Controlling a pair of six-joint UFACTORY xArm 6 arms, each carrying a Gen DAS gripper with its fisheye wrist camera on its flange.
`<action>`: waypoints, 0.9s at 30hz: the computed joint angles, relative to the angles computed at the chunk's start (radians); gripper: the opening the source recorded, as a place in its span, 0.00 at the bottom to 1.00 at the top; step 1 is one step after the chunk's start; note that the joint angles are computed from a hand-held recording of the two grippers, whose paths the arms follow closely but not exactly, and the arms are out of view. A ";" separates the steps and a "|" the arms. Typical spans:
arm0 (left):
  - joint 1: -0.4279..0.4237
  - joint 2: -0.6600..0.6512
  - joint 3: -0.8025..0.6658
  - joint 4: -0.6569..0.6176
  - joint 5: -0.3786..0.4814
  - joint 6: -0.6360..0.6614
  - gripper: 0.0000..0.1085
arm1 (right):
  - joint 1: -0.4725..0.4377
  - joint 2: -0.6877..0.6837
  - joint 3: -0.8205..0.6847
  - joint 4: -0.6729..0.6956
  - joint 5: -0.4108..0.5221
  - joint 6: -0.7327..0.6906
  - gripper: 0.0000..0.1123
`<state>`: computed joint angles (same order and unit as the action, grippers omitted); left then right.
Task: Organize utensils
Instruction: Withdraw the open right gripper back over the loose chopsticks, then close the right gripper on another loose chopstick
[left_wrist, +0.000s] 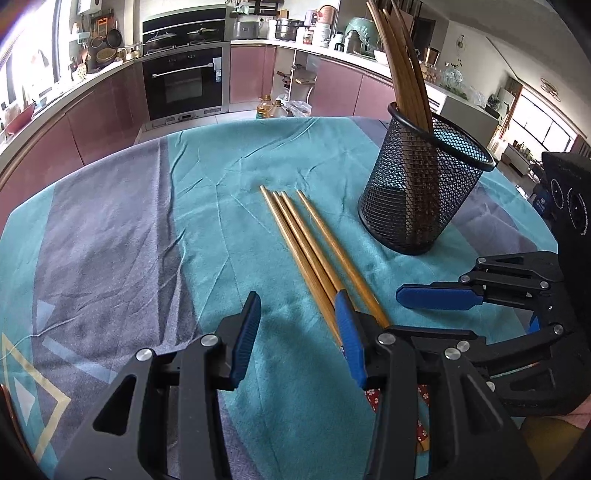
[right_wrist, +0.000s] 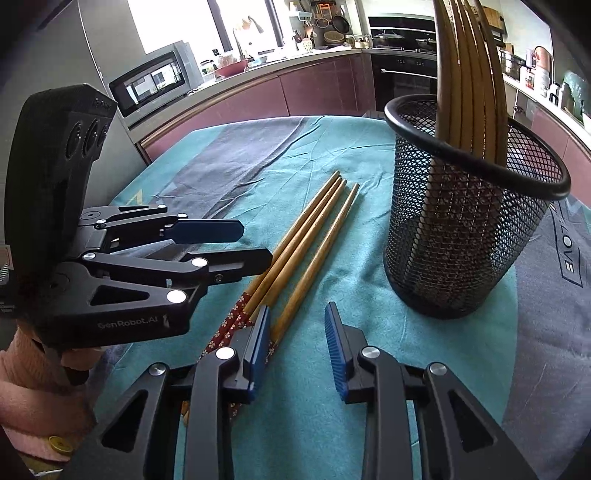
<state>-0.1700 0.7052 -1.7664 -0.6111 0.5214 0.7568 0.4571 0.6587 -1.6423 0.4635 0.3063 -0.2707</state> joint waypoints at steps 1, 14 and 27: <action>-0.002 0.006 -0.008 0.012 0.001 -0.009 0.38 | 0.000 0.000 -0.001 0.003 0.001 -0.002 0.24; 0.001 0.025 -0.027 0.037 0.006 -0.029 0.32 | -0.004 -0.006 0.007 0.024 0.002 -0.023 0.24; -0.001 0.083 -0.119 0.118 0.039 -0.112 0.20 | -0.009 0.075 -0.110 -0.138 0.017 0.139 0.21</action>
